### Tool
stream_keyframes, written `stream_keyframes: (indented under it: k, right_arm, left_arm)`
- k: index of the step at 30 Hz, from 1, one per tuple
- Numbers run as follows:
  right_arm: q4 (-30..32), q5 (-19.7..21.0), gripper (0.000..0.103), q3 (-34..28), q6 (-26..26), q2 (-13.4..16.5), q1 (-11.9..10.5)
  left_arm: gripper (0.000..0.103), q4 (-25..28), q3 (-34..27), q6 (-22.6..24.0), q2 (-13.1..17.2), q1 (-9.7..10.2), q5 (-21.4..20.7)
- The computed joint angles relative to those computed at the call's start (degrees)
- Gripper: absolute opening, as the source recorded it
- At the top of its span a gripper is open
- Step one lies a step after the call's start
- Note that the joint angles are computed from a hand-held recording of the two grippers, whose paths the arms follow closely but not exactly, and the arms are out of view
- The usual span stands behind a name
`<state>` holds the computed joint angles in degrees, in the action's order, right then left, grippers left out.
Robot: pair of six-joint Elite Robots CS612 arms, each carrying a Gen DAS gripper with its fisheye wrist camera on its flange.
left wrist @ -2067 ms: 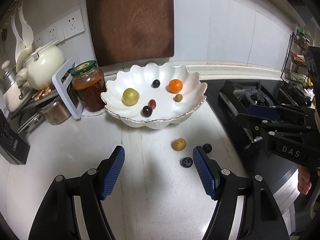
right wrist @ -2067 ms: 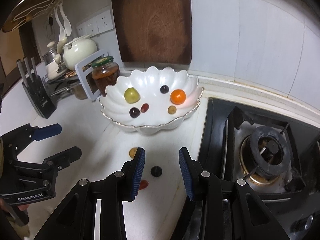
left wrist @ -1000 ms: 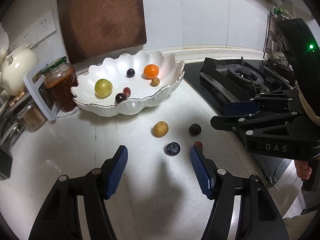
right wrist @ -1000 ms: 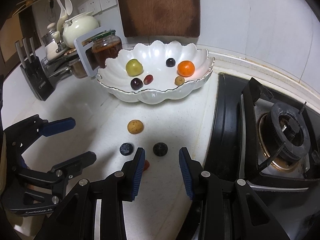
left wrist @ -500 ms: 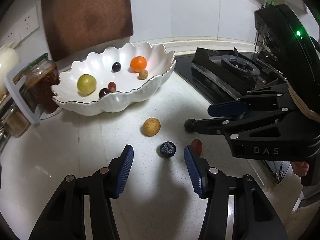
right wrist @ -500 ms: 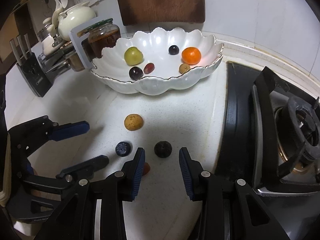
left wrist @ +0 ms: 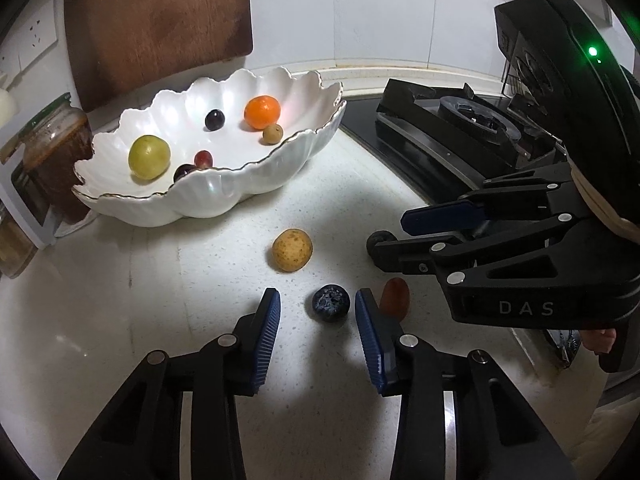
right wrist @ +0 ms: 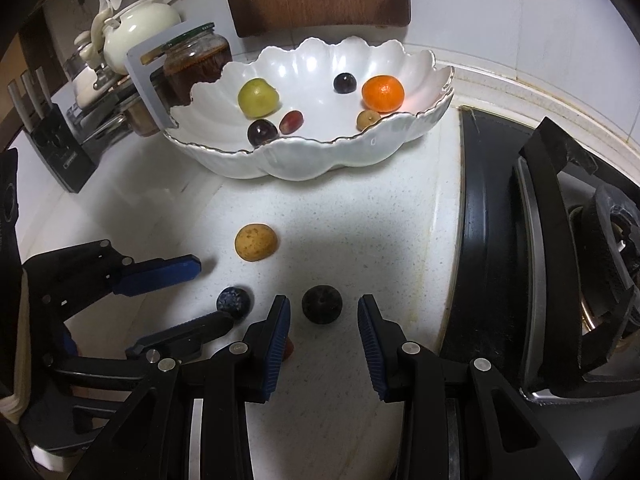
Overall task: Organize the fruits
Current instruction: 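Close the right gripper on the black grape while the left gripper grasps the blueberry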
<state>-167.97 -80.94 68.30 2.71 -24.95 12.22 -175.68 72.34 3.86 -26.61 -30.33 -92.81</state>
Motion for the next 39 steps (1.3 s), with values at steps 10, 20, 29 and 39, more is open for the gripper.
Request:
stream_keyframes:
  k: [10,20,29,39]
  right_arm:
    - [1.25,0.56,0.036,-1.23,0.42,0.71,-0.12]
    - [1.23,1.07,0.024,-1.5,-0.18,0.97,-0.11]
    - [-1.15,1.02,0.024,-0.18,-0.35,0.33,0.0]
    - [-4.6,1.06,0.024,1.98,0.44,-0.92,0.03]
  left_arm:
    - [0.031,1.98,-1.25,0.14,0.66,0.18,-1.74]
    - [0.023,3.07,-1.65,-2.02,0.86,0.41,-3.29]
    - [0.022,1.45,-0.62,-6.09,0.0,0.39,-2.15]
    - [0.022,-1.61,1.13,-10.41,-1.4,0.16,-0.04]
